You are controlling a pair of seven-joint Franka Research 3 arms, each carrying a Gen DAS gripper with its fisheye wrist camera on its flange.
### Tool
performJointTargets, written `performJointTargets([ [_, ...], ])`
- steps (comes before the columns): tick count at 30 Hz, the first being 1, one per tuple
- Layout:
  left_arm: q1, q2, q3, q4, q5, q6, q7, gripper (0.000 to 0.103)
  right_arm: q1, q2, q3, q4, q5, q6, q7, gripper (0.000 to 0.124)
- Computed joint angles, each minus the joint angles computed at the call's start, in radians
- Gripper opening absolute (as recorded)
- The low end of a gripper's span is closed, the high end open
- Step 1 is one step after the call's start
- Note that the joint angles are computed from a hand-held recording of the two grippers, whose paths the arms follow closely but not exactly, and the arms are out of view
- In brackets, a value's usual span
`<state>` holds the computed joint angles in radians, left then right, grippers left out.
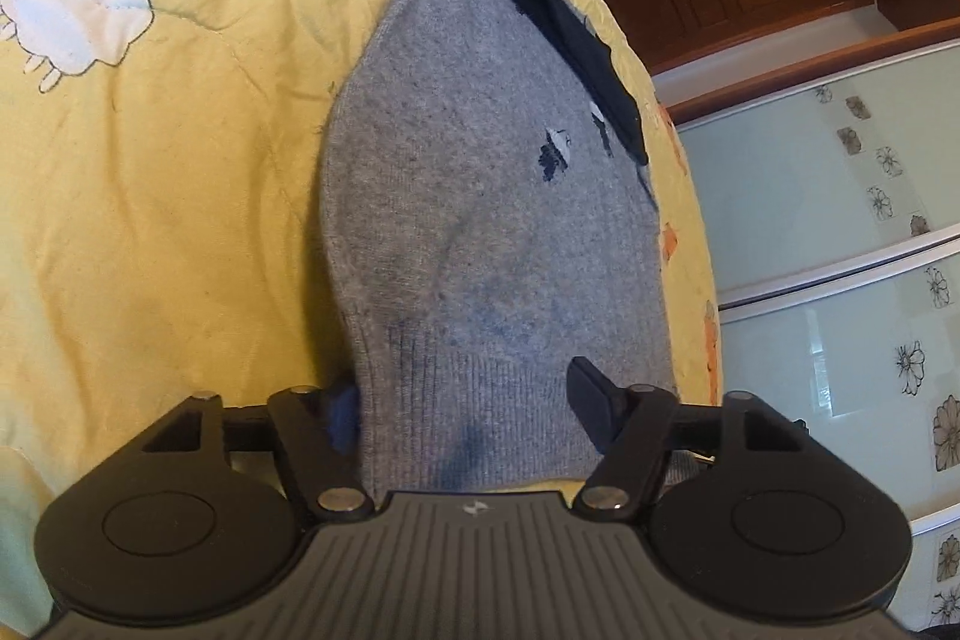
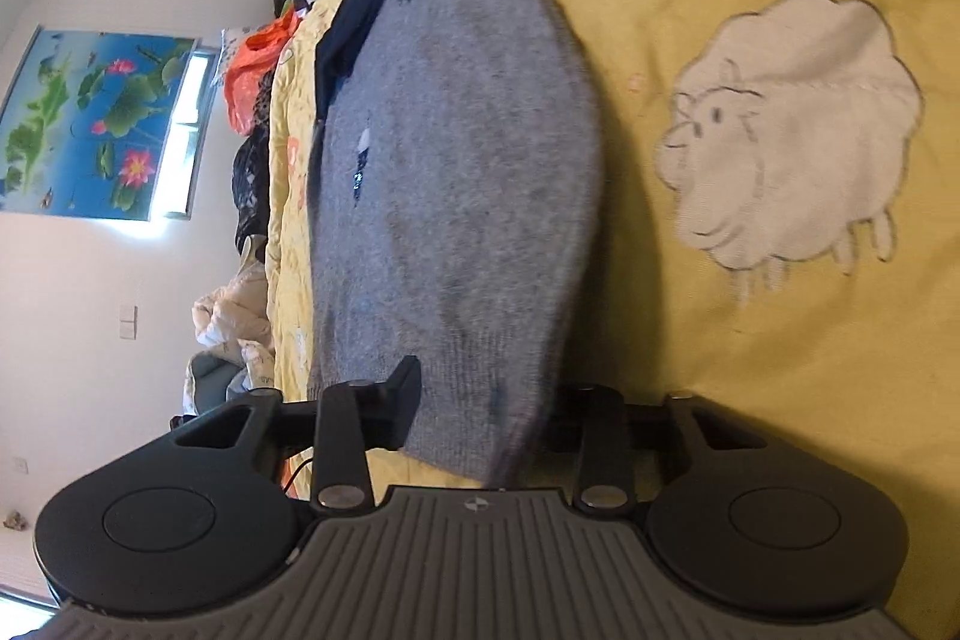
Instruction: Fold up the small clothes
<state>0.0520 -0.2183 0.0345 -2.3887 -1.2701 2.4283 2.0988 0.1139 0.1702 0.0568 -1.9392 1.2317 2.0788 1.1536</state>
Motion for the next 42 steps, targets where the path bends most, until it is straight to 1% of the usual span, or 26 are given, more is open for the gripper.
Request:
performJointTargets([
  [2, 0.001, 0.0, -0.003, 0.002, 0.022, 0.002, 0.001, 0.06, 0.0, -0.003, 0.0, -0.006, 0.001, 0.003, -0.005, 0.035],
  [4, 0.001, 0.002, -0.008, 0.006, 0.067, 0.003, -0.01, 0.044, 0.004, -0.009, 0.001, -0.013, -0.004, 0.016, -0.016, 0.032],
  [5, 0.002, 0.008, -0.012, 0.01, 0.108, 0.002, -0.032, 0.026, 0.009, -0.014, 0.003, -0.019, -0.009, 0.033, -0.027, 0.024],
  [6, 0.001, 0.012, -0.017, 0.012, 0.138, 0.01, -0.045, 0.013, 0.015, -0.021, 0.004, -0.027, -0.013, 0.052, -0.042, 0.016],
  [8, -0.005, 0.017, -0.012, 0.01, 0.133, 0.016, -0.043, 0.012, 0.024, -0.031, 0.007, -0.04, -0.009, 0.082, -0.065, 0.015],
  [10, -0.007, 0.015, -0.009, 0.007, 0.132, 0.023, -0.038, 0.011, 0.026, -0.04, 0.007, -0.049, 0.015, 0.089, -0.086, 0.015],
  [12, -0.011, 0.015, -0.001, 0.007, 0.103, 0.018, -0.016, 0.01, 0.027, -0.043, 0.005, -0.042, 0.037, 0.087, -0.107, 0.015],
  [15, -0.01, 0.005, 0.019, 0.007, -0.013, -0.01, 0.057, 0.009, 0.024, -0.047, 0.001, -0.028, 0.073, 0.075, -0.133, 0.015],
  [18, -0.003, 0.006, 0.019, 0.035, -0.102, -0.02, 0.121, 0.008, 0.021, -0.037, 0.0, 0.005, 0.104, 0.068, -0.144, 0.015],
  [23, 0.015, 0.071, 0.009, 0.145, -0.22, -0.049, 0.226, 0.008, 0.014, 0.031, 0.012, 0.124, 0.153, 0.067, -0.171, 0.015],
  [24, 0.021, 0.092, 0.002, 0.174, -0.221, -0.048, 0.234, 0.008, 0.013, 0.055, 0.018, 0.162, 0.156, 0.073, -0.17, 0.015],
  [27, 0.042, 0.169, -0.021, 0.273, -0.178, -0.056, 0.206, 0.008, 0.005, 0.129, 0.04, 0.28, 0.156, 0.086, -0.159, 0.015],
  [29, 0.052, 0.21, -0.04, 0.325, -0.12, -0.049, 0.178, 0.008, -0.004, 0.171, 0.057, 0.349, 0.135, 0.079, -0.152, 0.015],
  [31, 0.066, 0.234, -0.053, 0.353, -0.07, -0.061, 0.151, 0.008, -0.013, 0.203, 0.072, 0.399, 0.109, 0.069, -0.141, 0.015],
  [32, 0.068, 0.236, -0.061, 0.356, -0.022, -0.049, 0.136, 0.008, -0.017, 0.214, 0.077, 0.415, 0.089, 0.062, -0.132, 0.015],
  [33, 0.061, 0.231, -0.075, 0.35, 0.062, 0.006, 0.113, 0.008, -0.021, 0.221, 0.083, 0.421, 0.074, 0.057, -0.125, 0.015],
  [34, 0.045, 0.22, -0.094, 0.331, 0.203, 0.1, 0.073, 0.008, -0.026, 0.224, 0.087, 0.417, 0.064, 0.054, -0.118, 0.015],
  [36, 0.011, 0.198, -0.127, 0.276, 0.533, 0.269, -0.014, 0.009, -0.03, 0.229, 0.093, 0.406, 0.044, 0.056, -0.099, 0.015],
  [37, -0.002, 0.192, -0.137, 0.248, 0.701, 0.328, -0.046, 0.01, -0.032, 0.225, 0.095, 0.391, 0.04, 0.06, -0.093, 0.015],
  [38, -0.011, 0.19, -0.143, 0.227, 0.853, 0.367, -0.075, 0.013, -0.034, 0.223, 0.097, 0.381, 0.037, 0.061, -0.087, 0.015],
  [39, -0.018, 0.193, -0.146, 0.215, 0.984, 0.385, -0.091, 0.018, -0.034, 0.219, 0.097, 0.37, 0.033, 0.066, -0.082, 0.015],
  [40, -0.025, 0.202, -0.146, 0.213, 1.083, 0.388, -0.084, 0.022, -0.033, 0.216, 0.098, 0.361, 0.03, 0.07, -0.077, 0.015],
  [41, -0.032, 0.212, -0.145, 0.215, 1.121, 0.39, -0.055, 0.035, -0.035, 0.212, 0.099, 0.351, 0.034, 0.069, -0.078, 0.015],
  [42, -0.037, 0.223, -0.144, 0.22, 1.11, 0.394, -0.011, 0.049, -0.036, 0.208, 0.101, 0.343, 0.041, 0.07, -0.081, 0.015],
])
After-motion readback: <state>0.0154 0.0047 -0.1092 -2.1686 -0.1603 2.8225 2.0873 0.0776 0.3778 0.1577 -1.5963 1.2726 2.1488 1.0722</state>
